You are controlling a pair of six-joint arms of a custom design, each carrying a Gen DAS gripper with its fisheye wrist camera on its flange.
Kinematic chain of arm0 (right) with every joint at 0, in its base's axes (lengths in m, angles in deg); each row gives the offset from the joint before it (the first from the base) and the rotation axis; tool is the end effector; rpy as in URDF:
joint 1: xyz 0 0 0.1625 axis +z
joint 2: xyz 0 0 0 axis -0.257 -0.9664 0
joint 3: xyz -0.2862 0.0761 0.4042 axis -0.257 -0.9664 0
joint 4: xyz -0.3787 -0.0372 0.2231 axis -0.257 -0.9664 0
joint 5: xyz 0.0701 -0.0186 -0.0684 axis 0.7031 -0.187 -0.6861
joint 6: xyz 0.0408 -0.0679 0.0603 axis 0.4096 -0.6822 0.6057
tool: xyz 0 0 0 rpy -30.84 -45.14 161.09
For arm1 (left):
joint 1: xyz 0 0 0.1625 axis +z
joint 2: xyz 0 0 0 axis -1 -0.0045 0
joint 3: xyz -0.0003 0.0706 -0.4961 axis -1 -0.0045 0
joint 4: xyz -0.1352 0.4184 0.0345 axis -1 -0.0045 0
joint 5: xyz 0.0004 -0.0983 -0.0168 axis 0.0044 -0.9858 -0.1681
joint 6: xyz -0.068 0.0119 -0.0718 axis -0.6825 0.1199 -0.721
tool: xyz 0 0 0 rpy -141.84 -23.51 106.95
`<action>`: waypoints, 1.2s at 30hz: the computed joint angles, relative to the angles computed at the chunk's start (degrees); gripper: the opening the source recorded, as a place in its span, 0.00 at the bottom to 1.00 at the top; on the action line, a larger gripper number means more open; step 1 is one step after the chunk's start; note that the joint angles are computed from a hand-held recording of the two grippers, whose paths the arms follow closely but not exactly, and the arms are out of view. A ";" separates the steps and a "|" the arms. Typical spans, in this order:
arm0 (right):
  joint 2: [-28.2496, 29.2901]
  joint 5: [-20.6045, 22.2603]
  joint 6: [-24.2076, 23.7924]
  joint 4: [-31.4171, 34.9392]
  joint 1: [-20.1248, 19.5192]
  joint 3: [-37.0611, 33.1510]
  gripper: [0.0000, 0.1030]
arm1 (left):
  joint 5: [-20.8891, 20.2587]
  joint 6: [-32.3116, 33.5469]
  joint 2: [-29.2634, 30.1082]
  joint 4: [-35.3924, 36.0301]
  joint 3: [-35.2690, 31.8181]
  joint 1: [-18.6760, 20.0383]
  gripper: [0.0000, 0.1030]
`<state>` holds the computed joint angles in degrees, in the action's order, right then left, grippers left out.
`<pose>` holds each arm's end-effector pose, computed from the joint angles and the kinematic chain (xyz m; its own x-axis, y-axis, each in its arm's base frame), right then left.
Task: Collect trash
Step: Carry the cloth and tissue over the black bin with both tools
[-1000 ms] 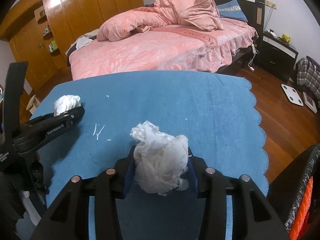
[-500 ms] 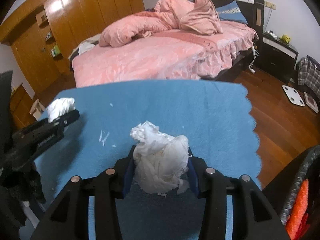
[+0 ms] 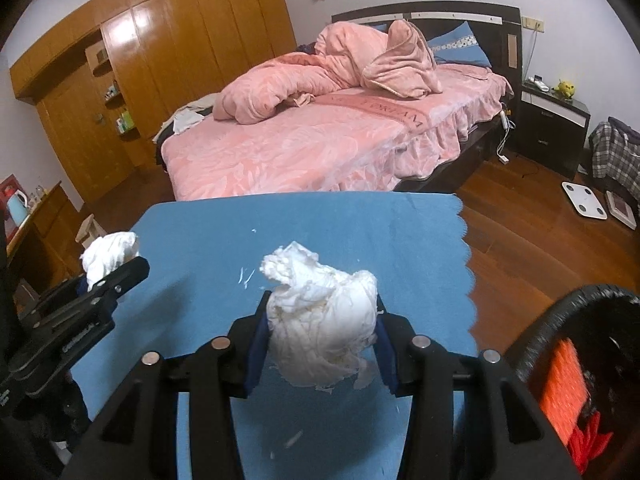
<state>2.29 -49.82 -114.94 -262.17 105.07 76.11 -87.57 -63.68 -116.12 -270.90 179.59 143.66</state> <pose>0.1078 -0.7398 0.2582 -0.8448 -0.1463 0.5147 -0.4581 0.6947 -0.5545 -0.2734 -0.7300 0.0934 -0.7496 0.0711 -0.6581 0.5400 0.6408 -0.5458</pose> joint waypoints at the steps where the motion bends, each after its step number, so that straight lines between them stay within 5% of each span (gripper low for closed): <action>1: -0.96 0.31 -0.12 -0.52 -0.02 1.33 0.44 | 0.00 -1.01 -0.75 -0.15 1.50 -0.70 0.35; 19: -14.71 3.98 -2.72 -9.83 0.67 18.06 0.44 | 1.17 -6.29 -5.80 -5.33 14.69 -11.06 0.36; 36: -24.56 4.85 -5.55 -16.54 -2.24 27.42 0.45 | -0.46 -7.22 -4.98 -7.95 18.71 -18.91 0.37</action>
<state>-22.28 -44.98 -120.49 -278.71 102.83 103.53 -88.03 -70.90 -121.09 -278.85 198.29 124.75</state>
